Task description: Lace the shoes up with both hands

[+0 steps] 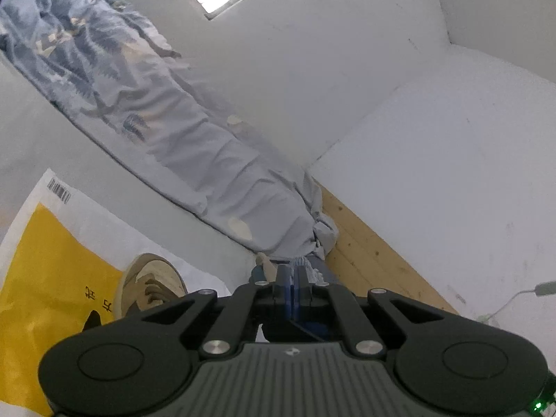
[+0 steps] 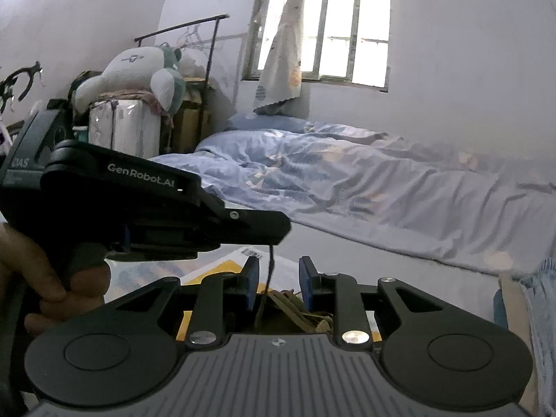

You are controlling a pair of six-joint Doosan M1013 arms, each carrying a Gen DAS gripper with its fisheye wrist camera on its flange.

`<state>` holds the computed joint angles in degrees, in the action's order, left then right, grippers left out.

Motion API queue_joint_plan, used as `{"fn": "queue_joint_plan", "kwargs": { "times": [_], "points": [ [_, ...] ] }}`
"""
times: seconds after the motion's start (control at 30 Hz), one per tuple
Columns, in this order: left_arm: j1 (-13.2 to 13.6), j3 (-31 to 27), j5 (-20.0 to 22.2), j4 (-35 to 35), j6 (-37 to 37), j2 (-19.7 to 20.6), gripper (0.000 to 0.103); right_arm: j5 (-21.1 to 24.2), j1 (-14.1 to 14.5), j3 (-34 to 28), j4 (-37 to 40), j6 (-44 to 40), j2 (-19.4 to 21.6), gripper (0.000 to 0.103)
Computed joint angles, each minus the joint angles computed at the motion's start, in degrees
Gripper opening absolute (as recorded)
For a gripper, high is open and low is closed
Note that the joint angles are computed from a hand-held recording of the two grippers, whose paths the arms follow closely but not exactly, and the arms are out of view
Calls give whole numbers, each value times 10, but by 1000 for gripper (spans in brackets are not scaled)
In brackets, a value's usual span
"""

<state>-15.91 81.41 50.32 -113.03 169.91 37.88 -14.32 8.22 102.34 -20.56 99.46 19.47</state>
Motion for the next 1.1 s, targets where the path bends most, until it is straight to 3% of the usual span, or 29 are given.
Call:
{"fn": "queue_joint_plan", "kwargs": {
  "times": [0.07,0.2,0.47,0.6,0.73,0.87,1.0,1.1],
  "points": [
    [0,4,-3,0,11,-3,0,2,1,0,7,-10,0,13],
    [0,6,-2,1,14,-5,0,1,2,1,9,-17,-1,7],
    [1,3,-2,7,10,-4,0,6,2,-2,-16,0,0,2],
    [2,3,4,1,11,-3,1,0,4,0,14,-32,0,1],
    [4,10,-8,-10,21,-8,23,-11,3,0,52,-62,-2,1],
    [2,17,-65,3,34,-21,27,-33,-5,-5,221,-197,-5,1],
    [-12,20,-179,77,62,-40,31,-68,-14,-13,406,-339,-10,1],
    [-20,15,-218,157,27,-44,35,-91,-15,-17,486,-416,-15,1]
  ]
}}
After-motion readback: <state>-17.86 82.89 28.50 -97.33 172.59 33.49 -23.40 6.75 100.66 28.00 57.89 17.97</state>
